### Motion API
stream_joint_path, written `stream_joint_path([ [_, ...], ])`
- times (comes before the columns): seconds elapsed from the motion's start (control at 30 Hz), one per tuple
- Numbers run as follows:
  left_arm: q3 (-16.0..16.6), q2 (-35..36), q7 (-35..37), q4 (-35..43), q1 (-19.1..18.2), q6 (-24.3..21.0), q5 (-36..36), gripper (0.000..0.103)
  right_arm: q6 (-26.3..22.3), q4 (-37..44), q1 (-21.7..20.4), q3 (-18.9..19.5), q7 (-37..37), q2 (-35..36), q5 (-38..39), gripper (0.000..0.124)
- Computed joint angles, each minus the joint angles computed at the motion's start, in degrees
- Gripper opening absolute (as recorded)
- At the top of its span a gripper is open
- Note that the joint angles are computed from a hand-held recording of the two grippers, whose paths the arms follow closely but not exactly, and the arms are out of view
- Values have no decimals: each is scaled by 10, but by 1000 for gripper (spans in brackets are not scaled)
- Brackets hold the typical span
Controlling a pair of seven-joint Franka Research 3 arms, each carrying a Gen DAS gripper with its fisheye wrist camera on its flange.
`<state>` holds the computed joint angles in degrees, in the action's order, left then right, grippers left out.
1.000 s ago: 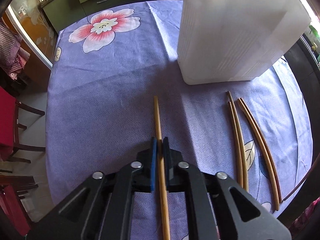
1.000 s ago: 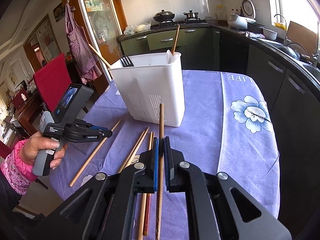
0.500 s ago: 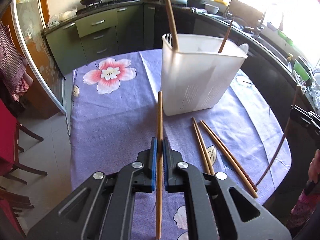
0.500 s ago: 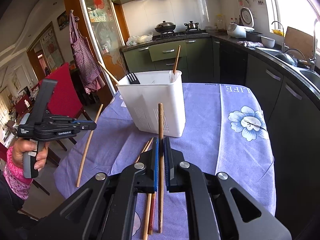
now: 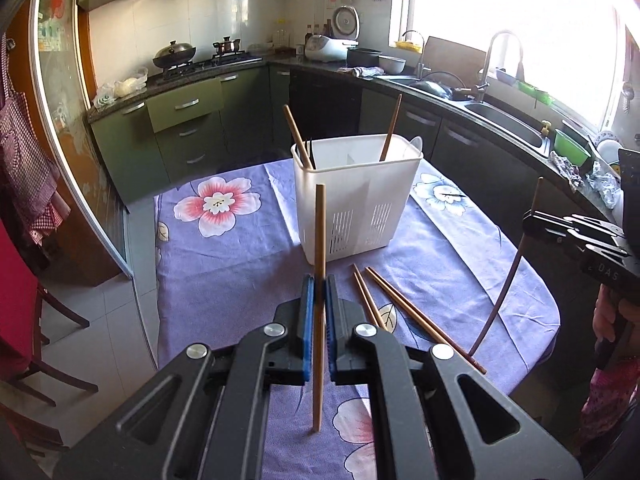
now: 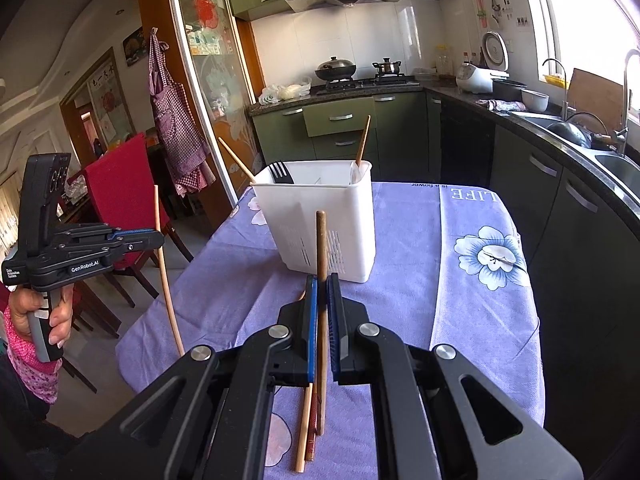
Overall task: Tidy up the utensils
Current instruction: 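Carry both chopsticks upright to the white holder and drop them in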
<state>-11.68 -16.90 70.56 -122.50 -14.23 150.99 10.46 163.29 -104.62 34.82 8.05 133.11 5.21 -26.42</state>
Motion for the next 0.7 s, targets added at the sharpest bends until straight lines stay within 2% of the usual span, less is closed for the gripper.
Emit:
stream_joint_path([
  [0.17,1,2,10,12,-5,2,-4,5,7,3,0,-2,4,0,-8,6],
  [0.4,13,29,44,56,-12,-9,-47,5,9,42,1,-4,-24,16,6,6],
  [0.53,11,56,63,110,-10,-21,-61,5,5,92,5,-10,-50,34,20,6],
  [0.7,-1,90,66,191,-2,-24,-49,5,-9,191,18,-27,-77,70,30,6],
])
